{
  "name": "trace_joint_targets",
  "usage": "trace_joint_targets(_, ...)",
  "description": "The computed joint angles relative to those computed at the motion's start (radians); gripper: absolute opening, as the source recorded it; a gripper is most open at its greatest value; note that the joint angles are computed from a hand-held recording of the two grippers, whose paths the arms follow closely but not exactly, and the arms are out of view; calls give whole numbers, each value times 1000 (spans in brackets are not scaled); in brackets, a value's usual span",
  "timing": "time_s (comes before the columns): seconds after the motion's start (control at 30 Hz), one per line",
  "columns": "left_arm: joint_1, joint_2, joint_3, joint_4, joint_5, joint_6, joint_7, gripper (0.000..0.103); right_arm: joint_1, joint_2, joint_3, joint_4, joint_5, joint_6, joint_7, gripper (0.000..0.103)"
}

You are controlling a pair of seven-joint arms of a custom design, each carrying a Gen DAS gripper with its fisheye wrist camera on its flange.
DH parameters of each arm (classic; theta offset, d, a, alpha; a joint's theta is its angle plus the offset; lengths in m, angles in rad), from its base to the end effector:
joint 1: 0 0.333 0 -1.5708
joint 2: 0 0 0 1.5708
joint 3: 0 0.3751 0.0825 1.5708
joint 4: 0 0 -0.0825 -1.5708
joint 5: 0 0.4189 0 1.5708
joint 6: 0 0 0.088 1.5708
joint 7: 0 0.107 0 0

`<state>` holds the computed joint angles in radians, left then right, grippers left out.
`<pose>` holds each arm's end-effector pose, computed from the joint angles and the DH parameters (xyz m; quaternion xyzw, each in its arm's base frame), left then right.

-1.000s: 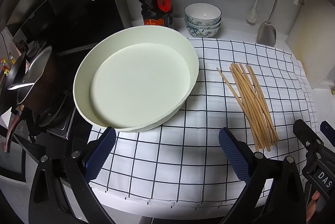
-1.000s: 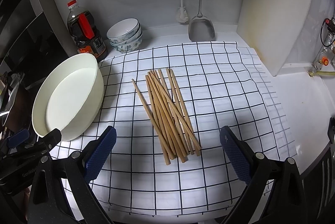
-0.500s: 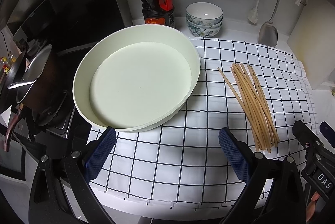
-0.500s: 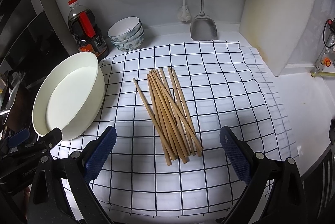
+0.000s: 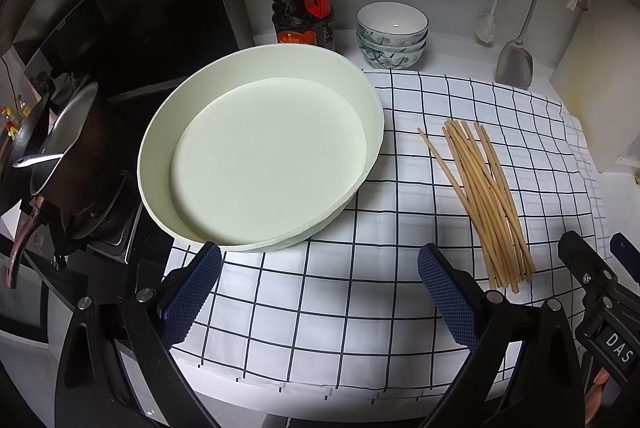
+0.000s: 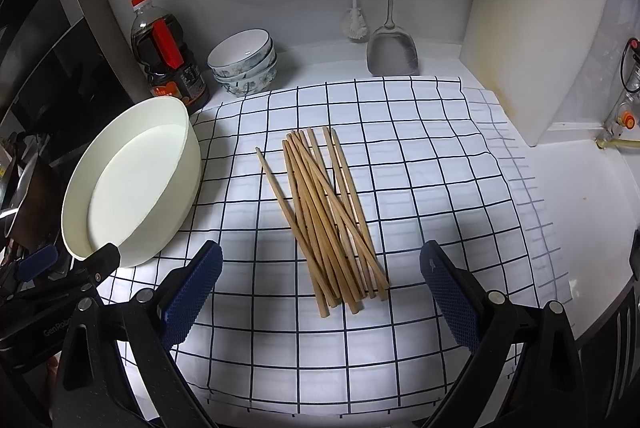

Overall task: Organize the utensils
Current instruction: 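Lower the left tool to the chopstick pile and close on one chopstick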

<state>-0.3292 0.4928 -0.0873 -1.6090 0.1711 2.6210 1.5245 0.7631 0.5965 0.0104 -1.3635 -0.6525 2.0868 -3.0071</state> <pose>0.7188 -0.3088 0.4352 -0.5030 0.8240 -0.1971 0.1709 0.5966 0.5376 0.4286 -0.4293 0.8547 -0.2302 0.1793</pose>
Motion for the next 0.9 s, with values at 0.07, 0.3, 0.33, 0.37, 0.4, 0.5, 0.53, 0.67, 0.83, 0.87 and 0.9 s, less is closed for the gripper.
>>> trace_joint_targets(0.07, 0, 0, 0, 0, -1, 0, 1, 97, 0, 0, 0, 0, 1, 1, 0, 95)
trace_joint_targets(0.3, 3, 6, -10, 1, -14, -11, 13, 97, -9, -26, 2, -55, 2, 48, 33, 95)
trace_joint_targets(0.33, 8, 5, -19, -3, -24, -12, 27, 97, -12, -37, 4, -77, 0, 67, 42, 95)
trace_joint_targets(0.37, 16, 5, -32, -9, -38, -7, 47, 97, -16, -49, 5, -104, -5, 93, 54, 95)
trace_joint_targets(0.4, 17, 2, -37, -17, -45, 1, 60, 97, -19, -59, 7, -122, -8, 110, 62, 95)
trace_joint_targets(0.5, 16, 1, -49, -35, -68, 18, 91, 97, -27, -91, 11, -192, -27, 168, 88, 95)
trace_joint_targets(0.53, 15, 2, -52, -39, -75, 21, 99, 97, -29, -101, 11, -215, -39, 187, 98, 95)
trace_joint_targets(0.67, 10, 16, -60, -42, -108, 38, 119, 97, -26, -145, 3, -310, -118, 255, 164, 94)
trace_joint_targets(0.83, -26, 58, -43, -5, -118, 16, 77, 97, -46, -159, 14, -362, -173, 255, 150, 94)
trace_joint_targets(0.87, -31, 68, -42, 4, -118, 11, 72, 97, -54, -160, 16, -373, -173, 261, 145, 94)
trace_joint_targets(0.9, -34, 75, -43, 11, -119, 7, 69, 97, -61, -161, 18, -382, -173, 271, 145, 94)
